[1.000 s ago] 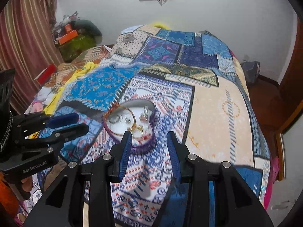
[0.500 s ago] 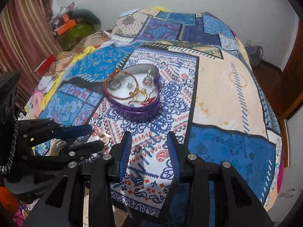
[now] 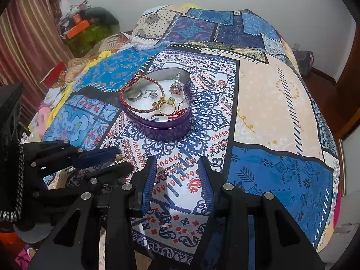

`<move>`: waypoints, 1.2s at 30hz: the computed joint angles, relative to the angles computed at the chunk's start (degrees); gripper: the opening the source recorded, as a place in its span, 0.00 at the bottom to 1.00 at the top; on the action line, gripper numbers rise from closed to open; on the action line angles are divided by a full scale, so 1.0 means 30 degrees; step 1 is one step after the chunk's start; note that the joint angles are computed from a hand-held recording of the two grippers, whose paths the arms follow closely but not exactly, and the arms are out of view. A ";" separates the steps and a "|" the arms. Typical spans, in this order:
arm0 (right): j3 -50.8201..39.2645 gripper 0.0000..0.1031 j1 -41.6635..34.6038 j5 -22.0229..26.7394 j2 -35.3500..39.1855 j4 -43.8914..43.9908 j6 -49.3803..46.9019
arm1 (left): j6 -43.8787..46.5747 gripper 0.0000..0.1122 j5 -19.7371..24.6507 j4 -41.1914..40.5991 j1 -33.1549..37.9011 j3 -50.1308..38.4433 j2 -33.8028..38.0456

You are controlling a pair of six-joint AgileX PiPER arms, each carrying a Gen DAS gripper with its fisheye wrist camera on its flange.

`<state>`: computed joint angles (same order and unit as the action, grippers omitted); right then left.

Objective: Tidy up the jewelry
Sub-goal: 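Grasp the gold ring with the left gripper and lower it into the tin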

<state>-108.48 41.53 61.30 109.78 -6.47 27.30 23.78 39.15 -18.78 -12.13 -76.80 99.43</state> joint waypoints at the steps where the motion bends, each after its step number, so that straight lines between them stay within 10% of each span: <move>1: -0.0028 0.34 0.0059 -0.0016 0.0033 -0.0078 -0.0033 | 0.0101 0.18 -0.0083 -0.0077 0.0040 0.0110 -0.0093; 20: -0.4228 0.23 0.1051 0.2249 0.3049 -0.0586 -0.2167 | 0.1615 0.18 -0.0761 -0.2716 0.2104 0.1638 -0.1490; 24: -0.4029 0.09 0.1271 0.2122 0.3026 -0.1049 -0.2238 | 0.1699 0.18 -0.0775 -0.2975 0.2250 0.1854 -0.1637; 36: -0.2558 0.08 0.0955 0.0795 0.1708 -0.1024 -0.1072 | 0.0757 0.18 -0.0727 -0.2426 0.2141 0.1286 -0.2066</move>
